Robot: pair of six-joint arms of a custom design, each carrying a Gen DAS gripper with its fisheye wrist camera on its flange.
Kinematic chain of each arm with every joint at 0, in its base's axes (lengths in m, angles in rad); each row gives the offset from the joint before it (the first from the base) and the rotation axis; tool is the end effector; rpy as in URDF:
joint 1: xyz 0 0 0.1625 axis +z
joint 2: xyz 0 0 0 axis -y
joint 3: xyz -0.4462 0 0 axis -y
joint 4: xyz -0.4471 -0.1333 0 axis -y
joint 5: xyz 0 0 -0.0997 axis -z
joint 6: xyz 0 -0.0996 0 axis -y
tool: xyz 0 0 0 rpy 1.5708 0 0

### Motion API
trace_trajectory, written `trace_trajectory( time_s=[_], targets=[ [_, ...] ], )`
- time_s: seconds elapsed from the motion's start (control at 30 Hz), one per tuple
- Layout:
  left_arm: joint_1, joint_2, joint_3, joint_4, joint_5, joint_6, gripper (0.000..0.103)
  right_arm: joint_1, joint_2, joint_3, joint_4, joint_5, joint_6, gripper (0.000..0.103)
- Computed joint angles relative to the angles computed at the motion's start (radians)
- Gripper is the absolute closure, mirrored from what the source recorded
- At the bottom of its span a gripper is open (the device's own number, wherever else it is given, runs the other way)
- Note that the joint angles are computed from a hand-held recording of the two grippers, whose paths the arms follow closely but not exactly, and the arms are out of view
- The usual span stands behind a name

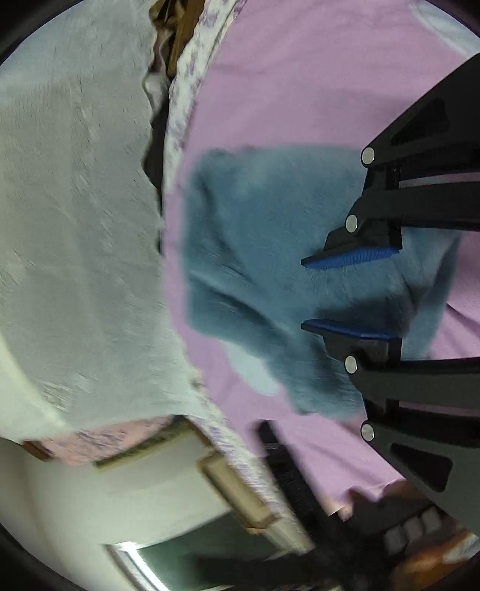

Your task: Fold small clothes

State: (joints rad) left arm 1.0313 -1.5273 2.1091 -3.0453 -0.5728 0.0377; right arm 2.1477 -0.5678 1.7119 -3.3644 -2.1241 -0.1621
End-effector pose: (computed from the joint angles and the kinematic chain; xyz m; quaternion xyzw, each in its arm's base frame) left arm -0.0694 -0.5383 0.4064 0.0274 0.8181 -0.4743 0.3240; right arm 0.4452 -0.5357 -0.0117 0.2480 -0.8816 0.3537 0.1901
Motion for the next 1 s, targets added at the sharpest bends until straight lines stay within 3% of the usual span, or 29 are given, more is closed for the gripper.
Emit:
trace_trajectory(
  time_s=[0.03,0.13,0.23,0.33,0.43,0.53,0.67,0.8,1.0],
  targets=[
    [-0.007,0.006,0.004,-0.014,0.006,0.020,0.006,0.006,0.025,-0.017,0.040,-0.009,-0.045,0.071],
    [-0.016,0.061,-0.001,-0.056,0.075,0.091,0.004,0.001,0.049,-0.018,0.067,0.031,-0.062,0.071],
    [0.027,0.109,-0.039,0.073,0.121,0.022,0.004,-0.008,0.050,-0.004,0.028,0.032,-0.101,0.071],
    [0.095,0.135,-0.086,0.241,0.077,-0.115,0.004,-0.025,0.035,0.013,0.036,0.063,-0.101,0.071],
    [0.120,0.123,-0.098,0.277,0.017,-0.159,0.004,-0.021,0.042,0.022,0.004,0.044,-0.166,0.071],
    [0.122,0.128,-0.091,0.245,0.023,-0.148,0.004,-0.013,0.022,0.039,0.011,0.035,-0.195,0.071],
    [0.123,0.126,-0.089,0.251,0.018,-0.162,0.004,-0.005,-0.018,0.028,0.012,0.045,-0.168,0.073],
    [0.128,0.119,-0.090,0.283,0.012,-0.201,0.004,-0.014,0.000,-0.092,0.087,0.000,-0.145,0.081],
    [0.122,0.122,-0.092,0.323,0.051,-0.230,0.004,-0.064,0.099,-0.327,0.329,-0.087,-0.034,0.083]
  ],
)
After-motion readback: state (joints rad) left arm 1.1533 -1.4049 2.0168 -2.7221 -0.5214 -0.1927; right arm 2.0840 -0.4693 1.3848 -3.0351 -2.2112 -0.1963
